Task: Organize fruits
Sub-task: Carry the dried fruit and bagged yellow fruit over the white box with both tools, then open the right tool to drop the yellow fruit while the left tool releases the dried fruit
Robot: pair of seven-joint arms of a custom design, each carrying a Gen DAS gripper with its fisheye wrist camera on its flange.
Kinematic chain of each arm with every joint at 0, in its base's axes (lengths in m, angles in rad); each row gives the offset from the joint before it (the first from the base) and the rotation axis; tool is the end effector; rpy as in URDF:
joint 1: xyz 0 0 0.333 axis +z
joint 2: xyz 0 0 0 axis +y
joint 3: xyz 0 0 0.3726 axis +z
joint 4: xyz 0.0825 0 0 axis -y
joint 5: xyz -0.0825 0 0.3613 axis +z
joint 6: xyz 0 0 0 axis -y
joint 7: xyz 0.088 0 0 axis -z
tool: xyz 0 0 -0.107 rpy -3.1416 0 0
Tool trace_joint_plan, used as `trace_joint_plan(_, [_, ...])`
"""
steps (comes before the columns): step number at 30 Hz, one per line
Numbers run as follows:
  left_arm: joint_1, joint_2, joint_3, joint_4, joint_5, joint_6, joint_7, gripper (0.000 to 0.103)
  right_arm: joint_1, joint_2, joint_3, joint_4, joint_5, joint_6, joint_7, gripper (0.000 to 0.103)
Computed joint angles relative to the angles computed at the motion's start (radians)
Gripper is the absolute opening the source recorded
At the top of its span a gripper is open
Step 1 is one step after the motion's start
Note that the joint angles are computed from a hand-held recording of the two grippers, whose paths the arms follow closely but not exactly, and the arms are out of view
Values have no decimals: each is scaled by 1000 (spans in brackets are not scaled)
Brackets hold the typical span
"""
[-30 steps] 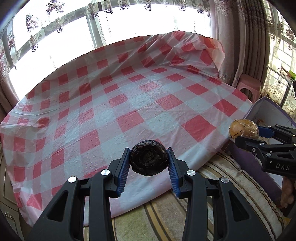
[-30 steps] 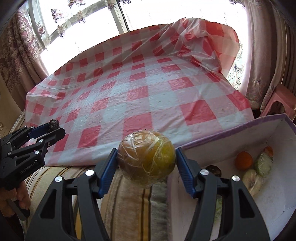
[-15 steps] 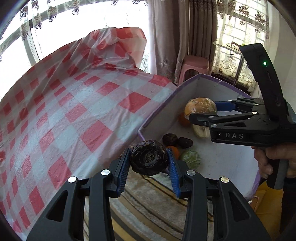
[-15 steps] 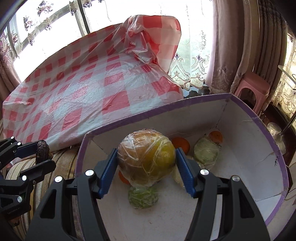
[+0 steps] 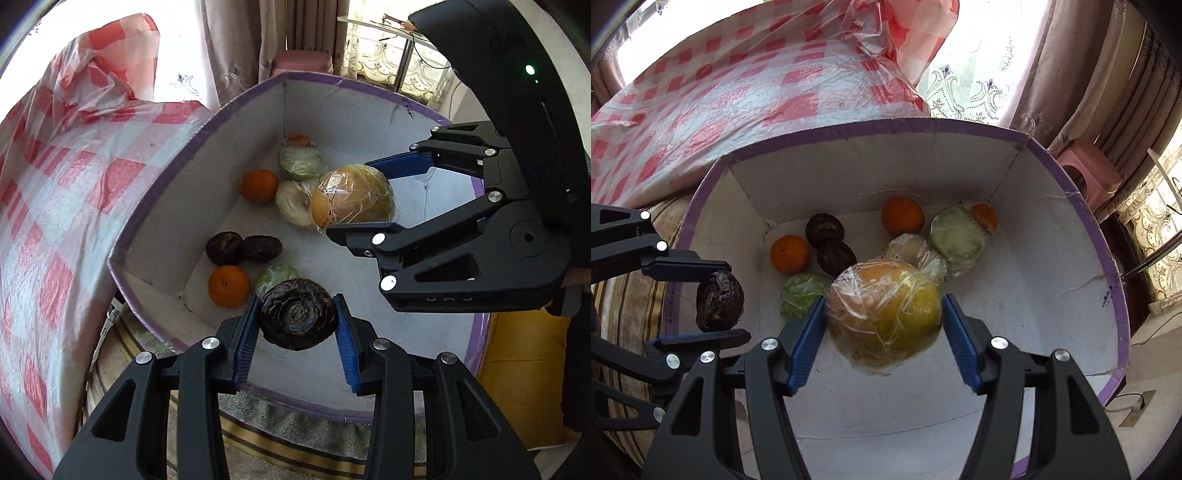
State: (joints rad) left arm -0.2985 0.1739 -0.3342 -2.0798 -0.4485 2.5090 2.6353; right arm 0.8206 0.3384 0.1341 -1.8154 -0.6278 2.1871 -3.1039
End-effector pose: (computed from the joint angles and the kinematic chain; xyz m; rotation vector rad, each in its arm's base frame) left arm 0.4821 -0.3380 0.4450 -0.3290 3.0330 -0.6868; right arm 0.3967 0.5075 0.4296 -1.6742 2.2762 -0.5704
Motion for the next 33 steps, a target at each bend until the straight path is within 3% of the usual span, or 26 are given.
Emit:
trace_joint_plan(5, [-20, 24, 3, 9, 86, -34, -36, 39, -4, 18, 3, -2, 31, 15, -15, 63])
trace_joint_plan(17, [-58, 11, 9, -74, 278, 139, -105, 39, -2, 48, -6, -3, 79, 7, -29, 63])
trace_joint_plan(29, [-47, 27, -3, -51, 323, 93, -108, 40, -1, 50, -12, 2, 93, 3, -43, 64])
trace_joint_plan(33, [-43, 31, -7, -48, 310, 90, -104, 42, 8, 51, -22, 6, 71, -6, -15, 77])
